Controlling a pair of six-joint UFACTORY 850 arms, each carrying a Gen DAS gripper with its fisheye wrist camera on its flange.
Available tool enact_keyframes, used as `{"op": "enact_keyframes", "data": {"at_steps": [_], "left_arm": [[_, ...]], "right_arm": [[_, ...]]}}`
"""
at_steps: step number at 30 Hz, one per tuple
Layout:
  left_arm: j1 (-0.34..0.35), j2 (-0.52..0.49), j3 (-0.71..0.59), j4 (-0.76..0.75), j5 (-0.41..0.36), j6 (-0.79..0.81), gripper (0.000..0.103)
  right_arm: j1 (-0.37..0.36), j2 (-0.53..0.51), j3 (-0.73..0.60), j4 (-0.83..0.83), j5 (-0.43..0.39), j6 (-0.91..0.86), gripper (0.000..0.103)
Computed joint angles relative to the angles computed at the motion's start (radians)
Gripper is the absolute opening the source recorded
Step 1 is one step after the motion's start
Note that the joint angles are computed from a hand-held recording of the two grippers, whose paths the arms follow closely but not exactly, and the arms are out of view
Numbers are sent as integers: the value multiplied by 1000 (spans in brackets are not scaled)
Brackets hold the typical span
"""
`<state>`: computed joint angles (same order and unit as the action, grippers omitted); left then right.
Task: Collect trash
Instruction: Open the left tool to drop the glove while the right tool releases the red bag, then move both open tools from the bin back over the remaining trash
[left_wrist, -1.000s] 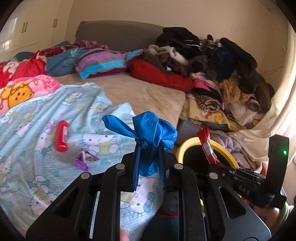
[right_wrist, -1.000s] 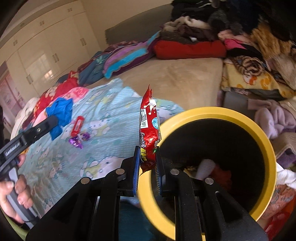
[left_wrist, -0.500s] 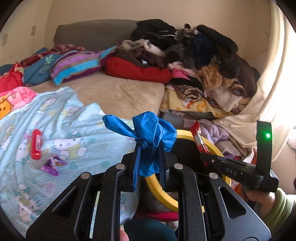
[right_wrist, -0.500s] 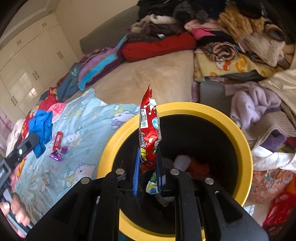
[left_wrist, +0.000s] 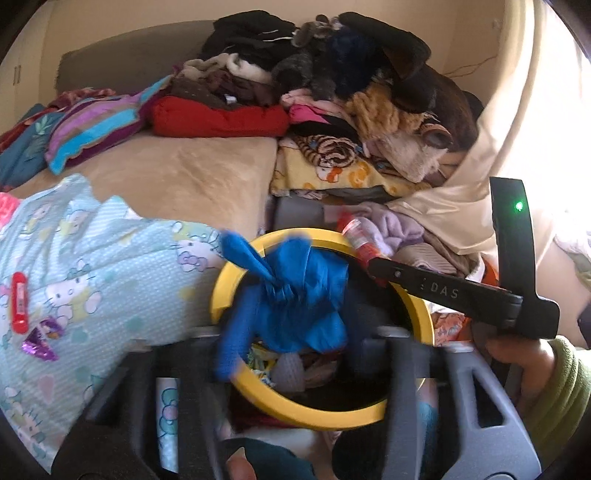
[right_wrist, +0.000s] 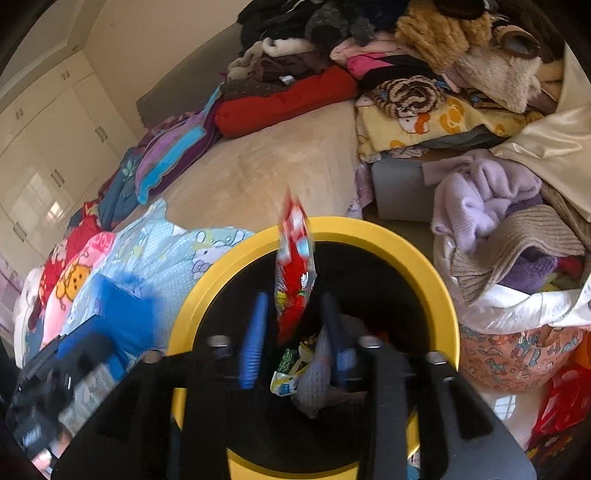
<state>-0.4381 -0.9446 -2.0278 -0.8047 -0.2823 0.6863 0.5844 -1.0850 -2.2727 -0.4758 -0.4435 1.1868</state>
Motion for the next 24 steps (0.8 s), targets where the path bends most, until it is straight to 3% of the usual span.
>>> {"op": "enact_keyframes", "data": {"at_steps": [1, 3, 5, 15, 24], "left_arm": [[-1, -1, 0, -27, 0, 27, 68], [0, -4, -4, -57, -4, 48, 71], [1, 1, 6, -28, 14, 13, 82], [31, 41, 67, 15, 85, -102, 88], [63, 99, 157, -39, 162, -85, 91]], "right_arm": [[-1, 6, 11, -15, 4, 24, 41], [-4, 10, 18, -18, 6, 33, 44], [-2, 11, 21, -38, 9, 54, 49], [26, -66, -129, 32, -9, -82, 53], [53, -168, -335, 114, -69, -222, 59]]}}
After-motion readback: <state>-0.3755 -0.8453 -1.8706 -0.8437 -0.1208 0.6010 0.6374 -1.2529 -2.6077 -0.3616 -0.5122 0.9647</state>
